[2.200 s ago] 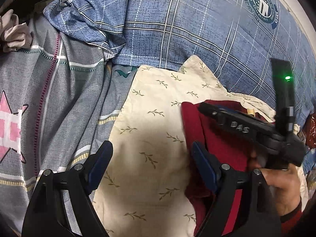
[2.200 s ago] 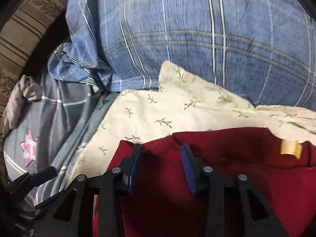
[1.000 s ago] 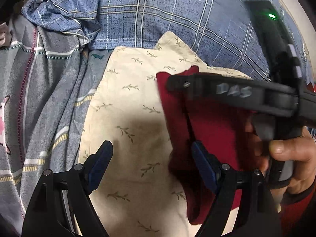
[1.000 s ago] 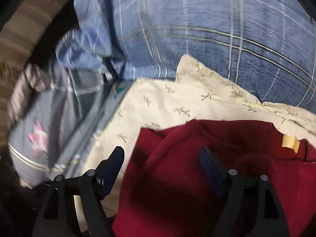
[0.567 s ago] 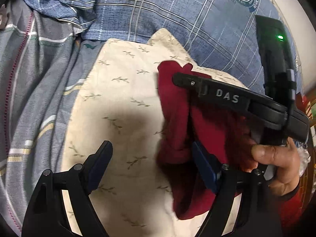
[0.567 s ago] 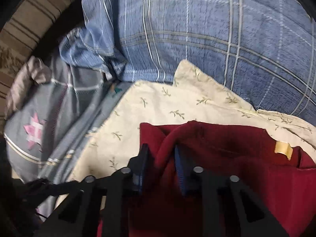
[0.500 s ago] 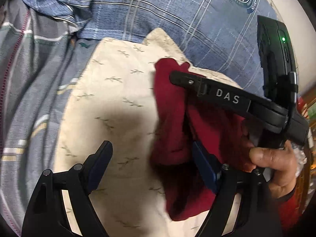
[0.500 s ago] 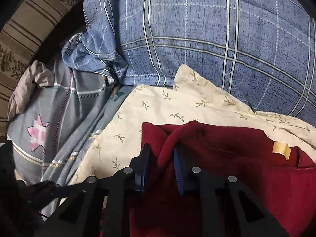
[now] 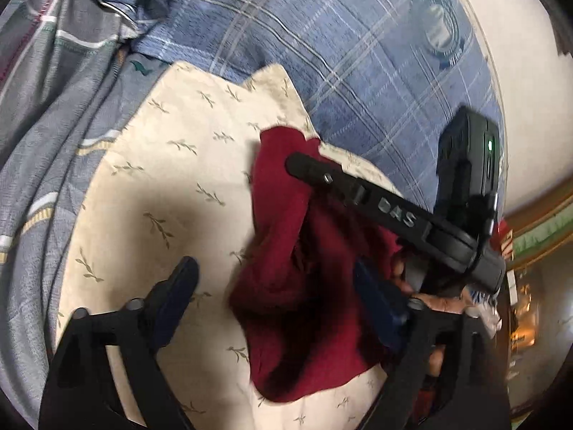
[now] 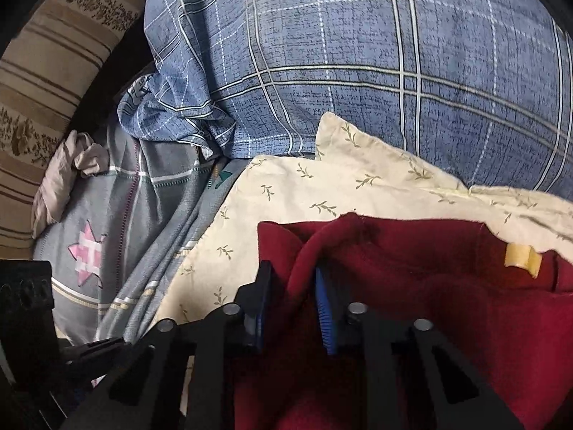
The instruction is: Fold small clothes
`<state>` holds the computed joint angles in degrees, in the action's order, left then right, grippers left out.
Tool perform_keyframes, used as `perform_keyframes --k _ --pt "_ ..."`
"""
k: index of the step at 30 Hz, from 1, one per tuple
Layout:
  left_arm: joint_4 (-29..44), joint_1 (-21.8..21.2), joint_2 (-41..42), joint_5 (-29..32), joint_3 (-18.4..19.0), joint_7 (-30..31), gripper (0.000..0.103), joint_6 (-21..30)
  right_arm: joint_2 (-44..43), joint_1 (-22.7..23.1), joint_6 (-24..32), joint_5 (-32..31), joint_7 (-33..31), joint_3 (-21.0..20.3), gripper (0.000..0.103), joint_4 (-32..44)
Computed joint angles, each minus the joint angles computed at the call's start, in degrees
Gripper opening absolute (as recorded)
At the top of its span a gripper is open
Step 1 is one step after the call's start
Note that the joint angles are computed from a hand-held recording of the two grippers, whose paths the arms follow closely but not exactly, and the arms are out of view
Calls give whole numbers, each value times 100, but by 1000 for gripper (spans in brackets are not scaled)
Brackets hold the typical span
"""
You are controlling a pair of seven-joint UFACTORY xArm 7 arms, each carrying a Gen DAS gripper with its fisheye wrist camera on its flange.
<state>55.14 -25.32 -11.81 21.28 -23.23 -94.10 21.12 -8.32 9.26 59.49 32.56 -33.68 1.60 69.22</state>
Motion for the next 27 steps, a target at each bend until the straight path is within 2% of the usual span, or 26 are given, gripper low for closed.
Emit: perform_keyframes --k 1,4,6,8,11,15,17,19,21,23,25,27 --pt "12 25 0 52 -28 -63 91 45 -12 -19 79 36 73 -25 43 15" --pt "175 -158 183 -188 85 410 91 106 -445 -136 167 242 -112 -212 45 -246" --pt "269 -234 236 -191 100 620 92 254 -871 -247 -24 189 -295 -360 56 -612" --pt "448 -313 337 -113 88 818 91 551 -1278 -452 -365 -155 -370 -502 56 -1005" --pt "803 -404 502 284 17 750 91 1404 -1476 -872 -1034 -865 -167 -666 56 -1315" --pt "998 -595 705 371 142 696 92 1852 -984 -1510 -1862 -1930 656 -705 57 -1165" --pt "1065 -665 792 383 213 697 92 1932 -559 -1606 -1776 -2101 869 -802 58 -866" --pt "1133 -732 877 469 267 686 92 1989 -213 -1606 -1569 -1996 763 -895 51 -609" --pt "1166 -789 921 510 319 705 92 2020 -88 -1577 -1356 -1673 439 -945 25 -473" --pt "1201 -822 973 514 373 728 92 2006 -219 -1572 -1483 -1721 217 -861 8 -555" --pt "1223 -847 1006 530 414 734 92 1996 -374 -1551 -1943 -1832 62 -797 8 -745" --pt "1276 -870 1059 570 444 734 92 2018 -149 -1608 -2075 -1963 281 -789 8 -628"
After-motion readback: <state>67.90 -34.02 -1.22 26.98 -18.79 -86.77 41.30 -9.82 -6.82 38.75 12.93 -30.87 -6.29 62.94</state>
